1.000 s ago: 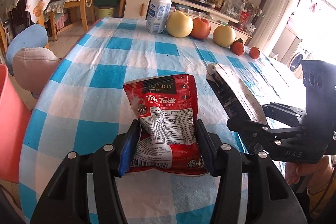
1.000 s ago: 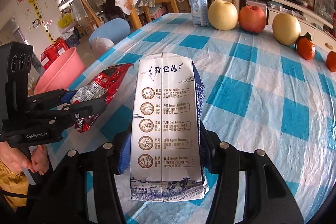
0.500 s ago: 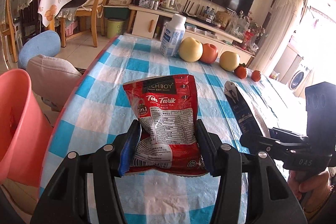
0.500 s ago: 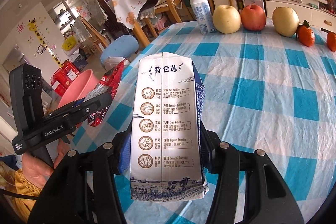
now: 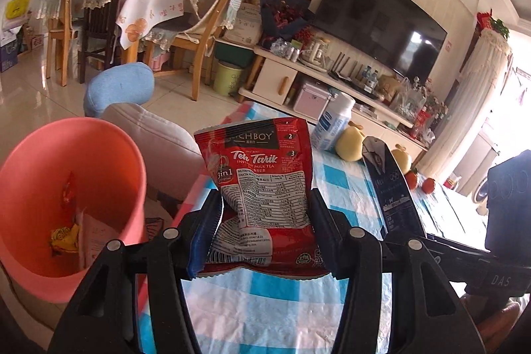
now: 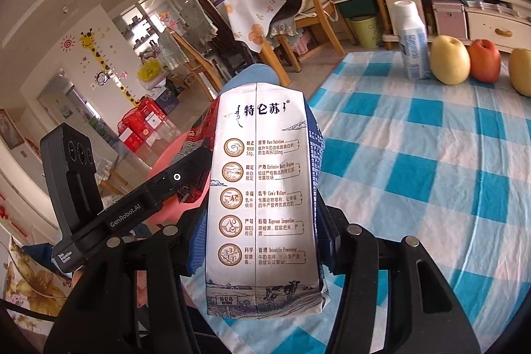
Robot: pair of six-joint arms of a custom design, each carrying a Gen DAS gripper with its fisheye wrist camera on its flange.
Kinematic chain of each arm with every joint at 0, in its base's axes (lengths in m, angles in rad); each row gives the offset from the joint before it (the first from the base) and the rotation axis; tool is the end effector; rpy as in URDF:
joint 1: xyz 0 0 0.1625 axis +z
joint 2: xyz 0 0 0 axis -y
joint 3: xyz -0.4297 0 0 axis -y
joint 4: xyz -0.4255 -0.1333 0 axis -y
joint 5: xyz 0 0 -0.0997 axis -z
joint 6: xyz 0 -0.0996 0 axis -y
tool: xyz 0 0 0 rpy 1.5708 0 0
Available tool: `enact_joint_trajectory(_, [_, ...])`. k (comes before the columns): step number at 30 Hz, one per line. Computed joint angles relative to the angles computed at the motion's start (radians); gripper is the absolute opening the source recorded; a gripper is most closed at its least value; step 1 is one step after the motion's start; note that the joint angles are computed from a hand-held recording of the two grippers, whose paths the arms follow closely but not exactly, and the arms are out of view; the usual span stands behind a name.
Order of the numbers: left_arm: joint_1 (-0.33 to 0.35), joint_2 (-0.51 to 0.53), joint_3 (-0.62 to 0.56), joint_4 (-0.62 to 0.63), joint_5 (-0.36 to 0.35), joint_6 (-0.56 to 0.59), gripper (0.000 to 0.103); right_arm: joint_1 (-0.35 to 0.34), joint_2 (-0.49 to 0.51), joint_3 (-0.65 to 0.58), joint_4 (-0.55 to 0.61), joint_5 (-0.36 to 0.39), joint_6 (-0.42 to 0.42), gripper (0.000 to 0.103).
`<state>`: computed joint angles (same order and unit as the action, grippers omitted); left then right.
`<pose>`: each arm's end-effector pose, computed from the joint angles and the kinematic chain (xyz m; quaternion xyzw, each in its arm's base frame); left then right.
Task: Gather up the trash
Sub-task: 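Carry the Teh Tarik pack and white carton over the pink bucket, then open both grippers to drop the pack and carton into the bucket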
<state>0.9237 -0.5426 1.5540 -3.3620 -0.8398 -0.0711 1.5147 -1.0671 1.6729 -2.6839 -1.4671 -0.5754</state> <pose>-0.2727 -0.6924 0.0411 0.1151 0.8669 -0.4485 0.1847 0.1046 -0.6994 0.2584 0.2608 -0.9310 0.2538 0.0301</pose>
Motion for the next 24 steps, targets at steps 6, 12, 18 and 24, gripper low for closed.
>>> enact_joint_trajectory(6, [0.024, -0.047, 0.049, -0.102, 0.085, -0.046, 0.055, 0.079, 0.104, -0.093, 0.053, -0.006, -0.007, 0.055])
enact_joint_trajectory(12, [0.066, -0.097, 0.095, -0.135, 0.179, -0.18, 0.055, 0.146, 0.227, -0.201, 0.081, -0.02, -0.014, 0.055])
enact_joint_trajectory(18, [0.108, -0.137, 0.114, -0.068, 0.221, -0.312, 0.055, 0.19, 0.342, -0.308, 0.116, -0.034, -0.022, 0.055])
enact_joint_trajectory(24, [0.134, -0.15, 0.107, 0.003, 0.251, -0.375, 0.055, 0.209, 0.427, -0.384, 0.149, -0.042, -0.021, 0.055])
